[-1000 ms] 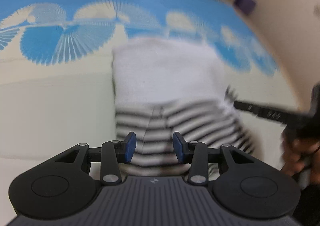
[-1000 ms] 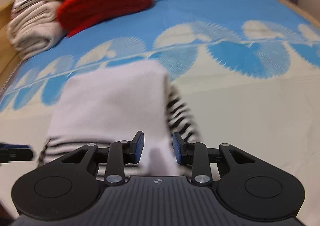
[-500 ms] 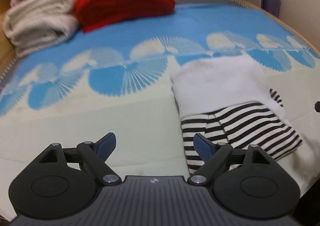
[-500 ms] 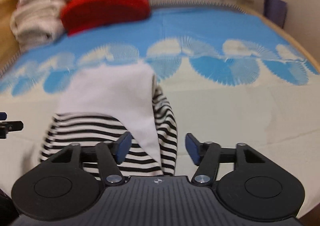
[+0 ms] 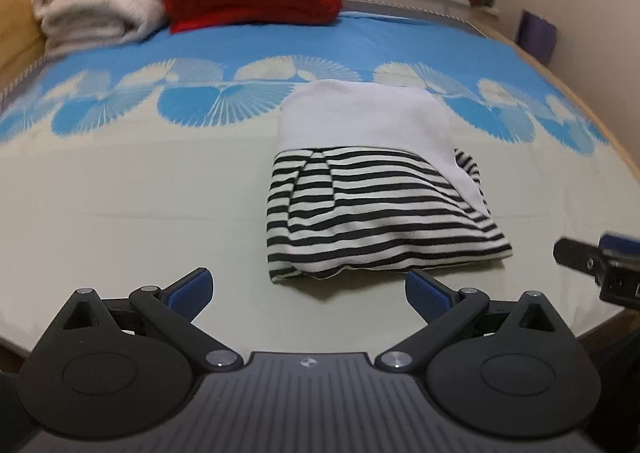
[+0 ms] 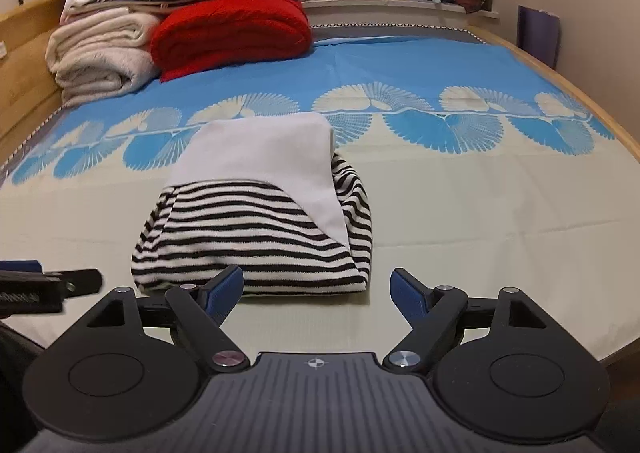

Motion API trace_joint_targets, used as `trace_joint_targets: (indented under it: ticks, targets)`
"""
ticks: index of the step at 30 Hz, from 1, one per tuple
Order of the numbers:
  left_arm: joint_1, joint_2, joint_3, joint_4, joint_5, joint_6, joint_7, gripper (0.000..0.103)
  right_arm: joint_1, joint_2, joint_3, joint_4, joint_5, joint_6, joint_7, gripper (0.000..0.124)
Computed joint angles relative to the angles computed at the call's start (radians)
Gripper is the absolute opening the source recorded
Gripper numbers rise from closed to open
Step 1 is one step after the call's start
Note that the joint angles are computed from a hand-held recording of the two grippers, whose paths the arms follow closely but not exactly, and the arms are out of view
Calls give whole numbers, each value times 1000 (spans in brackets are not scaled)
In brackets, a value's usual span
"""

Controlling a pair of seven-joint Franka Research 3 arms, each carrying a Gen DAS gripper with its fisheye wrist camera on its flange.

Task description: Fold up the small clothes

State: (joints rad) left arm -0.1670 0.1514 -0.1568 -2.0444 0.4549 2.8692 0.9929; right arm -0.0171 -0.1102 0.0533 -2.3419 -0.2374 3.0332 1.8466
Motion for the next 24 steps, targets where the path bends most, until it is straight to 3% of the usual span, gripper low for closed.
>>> trace_joint_targets:
  ticks: [4,10,16,24]
  targets:
    - [-1,21,-16,8,-23,30,33,102,-13,11,8,12,-39,-1,48,83]
    - [-40,59,13,42,31,58,-25,102,2,36,0,33,-86,-12,98,83]
    - [-13,76,-14,60,-47,60,5,102,26,53,-19,47,-124,-7,107,83]
    - [-21,85,-8,67,-60,67,19,102,38,65,-35,61,-175,-9,164,83]
